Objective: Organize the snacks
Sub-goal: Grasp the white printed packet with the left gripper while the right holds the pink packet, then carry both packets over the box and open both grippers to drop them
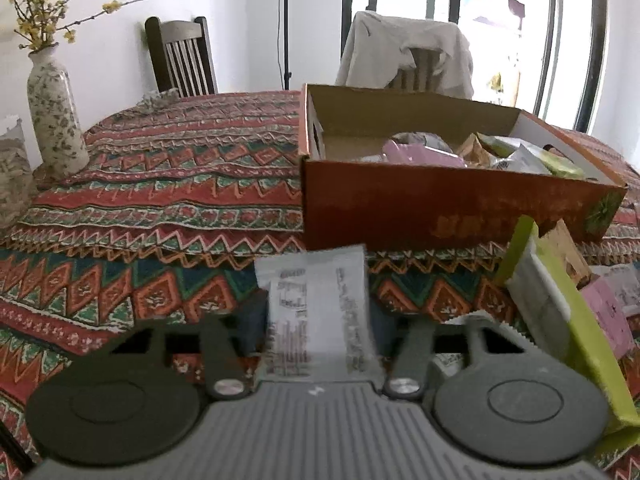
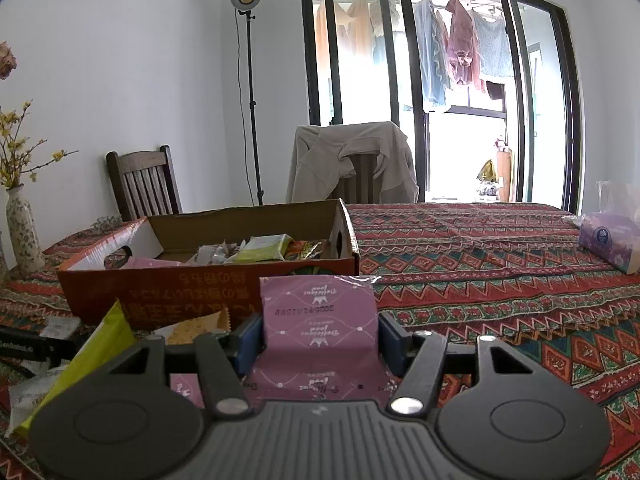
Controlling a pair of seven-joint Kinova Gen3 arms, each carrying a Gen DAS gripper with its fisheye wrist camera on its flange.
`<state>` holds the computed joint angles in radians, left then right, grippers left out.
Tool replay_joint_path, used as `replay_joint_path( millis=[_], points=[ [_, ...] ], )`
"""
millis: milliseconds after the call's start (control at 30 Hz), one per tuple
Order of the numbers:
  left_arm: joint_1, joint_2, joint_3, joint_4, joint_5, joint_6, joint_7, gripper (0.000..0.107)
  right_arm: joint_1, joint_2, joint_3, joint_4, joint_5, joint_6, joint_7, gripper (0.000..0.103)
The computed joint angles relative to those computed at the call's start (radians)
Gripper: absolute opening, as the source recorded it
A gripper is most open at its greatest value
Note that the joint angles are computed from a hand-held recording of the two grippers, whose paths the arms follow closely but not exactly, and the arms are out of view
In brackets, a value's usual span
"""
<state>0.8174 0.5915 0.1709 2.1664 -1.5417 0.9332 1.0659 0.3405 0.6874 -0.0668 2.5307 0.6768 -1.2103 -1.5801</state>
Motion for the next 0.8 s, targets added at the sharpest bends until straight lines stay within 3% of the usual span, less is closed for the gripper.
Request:
replay_joint_path(
  millis=[100,433,667,800],
  points=[
    [0.021,0.008,0.0,0.001,0.006,0.032,0.014,0.042,-0.001,0.0,0.0,0.0,0.0,0.0,0.0,0.06],
    [0.093,0.014,0.011,0.016,0.016,0.165,0.069,0.042,0.001,0.008,0.0,0.005,-0.002,-0.018,0.008,0.06],
    [0.127,-0.003,0.028,0.027,0.005,0.249,0.115,0.042,0.021,0.028,-0.001,0.016,0.027,-0.069,0.03,0.06],
    [0.134,-0.018,0.039,0.021,-0.011,0.291,0.117,0.042,0.026,0.044,-0.003,0.042,0.022,-0.145,0.083,0.06]
  ],
)
